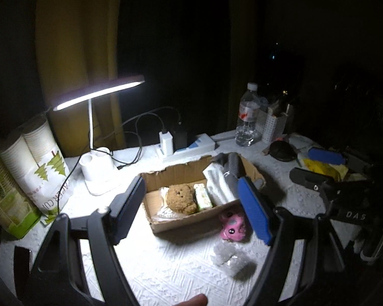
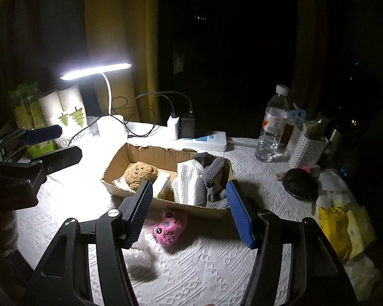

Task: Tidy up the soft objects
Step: 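Withdraw both open tools from the box back over the table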

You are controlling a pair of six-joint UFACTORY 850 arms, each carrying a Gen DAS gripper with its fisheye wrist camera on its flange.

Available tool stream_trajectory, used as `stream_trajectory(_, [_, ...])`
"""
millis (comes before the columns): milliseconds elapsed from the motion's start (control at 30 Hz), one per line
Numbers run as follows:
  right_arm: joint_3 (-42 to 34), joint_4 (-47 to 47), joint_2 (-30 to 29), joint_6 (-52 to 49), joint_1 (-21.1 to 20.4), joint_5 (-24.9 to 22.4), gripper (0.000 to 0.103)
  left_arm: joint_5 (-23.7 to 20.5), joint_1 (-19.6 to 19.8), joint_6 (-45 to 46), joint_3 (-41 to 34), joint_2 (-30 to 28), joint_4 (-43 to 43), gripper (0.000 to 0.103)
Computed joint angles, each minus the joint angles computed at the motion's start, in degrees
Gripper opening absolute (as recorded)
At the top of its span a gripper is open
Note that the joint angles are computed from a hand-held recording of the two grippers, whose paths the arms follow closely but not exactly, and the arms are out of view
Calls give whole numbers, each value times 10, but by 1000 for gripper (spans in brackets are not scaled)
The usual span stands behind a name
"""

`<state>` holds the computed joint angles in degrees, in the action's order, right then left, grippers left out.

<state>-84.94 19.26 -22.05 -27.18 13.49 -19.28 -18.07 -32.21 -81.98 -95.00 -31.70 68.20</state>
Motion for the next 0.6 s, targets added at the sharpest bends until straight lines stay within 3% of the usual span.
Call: stream_trajectory(600, [106, 35, 97, -43, -3, 25, 63, -23, -42, -142, 91, 65, 124, 77])
